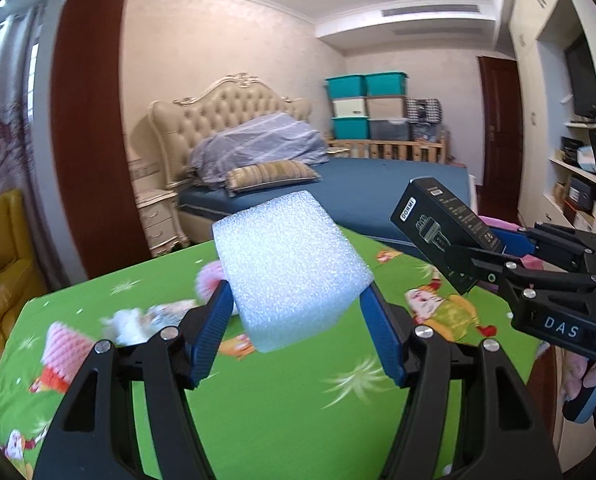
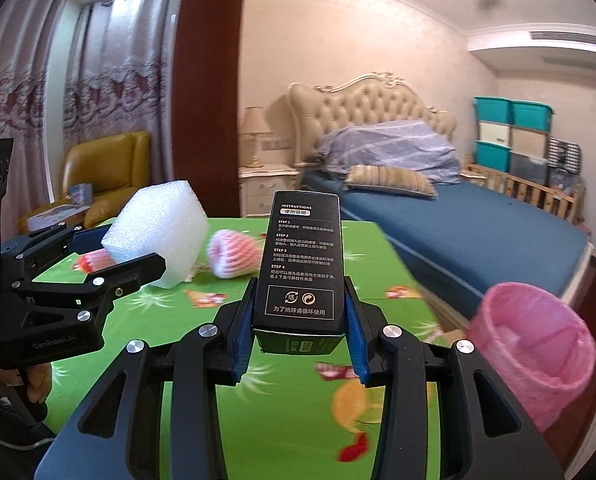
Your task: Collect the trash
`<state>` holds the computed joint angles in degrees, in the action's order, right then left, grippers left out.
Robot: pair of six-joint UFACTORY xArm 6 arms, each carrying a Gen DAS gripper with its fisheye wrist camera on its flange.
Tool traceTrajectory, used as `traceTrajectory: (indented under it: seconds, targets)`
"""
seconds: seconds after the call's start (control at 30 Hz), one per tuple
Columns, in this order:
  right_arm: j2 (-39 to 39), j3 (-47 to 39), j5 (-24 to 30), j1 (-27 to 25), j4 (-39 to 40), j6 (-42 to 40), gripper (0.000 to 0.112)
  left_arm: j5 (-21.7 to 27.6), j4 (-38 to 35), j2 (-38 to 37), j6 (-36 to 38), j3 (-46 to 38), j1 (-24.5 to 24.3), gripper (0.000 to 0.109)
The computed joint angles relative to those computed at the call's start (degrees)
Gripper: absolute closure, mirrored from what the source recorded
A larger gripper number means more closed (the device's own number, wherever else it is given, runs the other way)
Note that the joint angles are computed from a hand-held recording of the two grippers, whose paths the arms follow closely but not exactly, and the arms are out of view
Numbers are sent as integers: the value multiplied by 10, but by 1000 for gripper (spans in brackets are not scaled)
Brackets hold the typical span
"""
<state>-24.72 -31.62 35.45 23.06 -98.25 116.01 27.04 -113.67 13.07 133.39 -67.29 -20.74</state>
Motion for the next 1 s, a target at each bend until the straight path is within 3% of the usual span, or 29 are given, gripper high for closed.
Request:
traceTrajectory:
  seconds: [0.3,0.53,0.67,0.83,0.87,1.0]
  targets:
    - [-130,106,42,-47,68,-45,74,7,25,18,-2,-24,-74,45]
    - [-274,206,25,-147,125,-110,74,26,82,51,-56,-66,-127,45]
    - [-337,246,-45,-251,140,-155,74,46,124,80,-103,-102,-161,45]
    - [-351,267,-134,-383,118,-174,74,46,175,138,-171,-178,-200,45]
    - [-339,263,-169,-429,95,-163,74,41,189,155,-189,-201,-211,45]
    - [-294,236,-248,-524,-13,-84,74,38,238,211,-260,-271,-234,45]
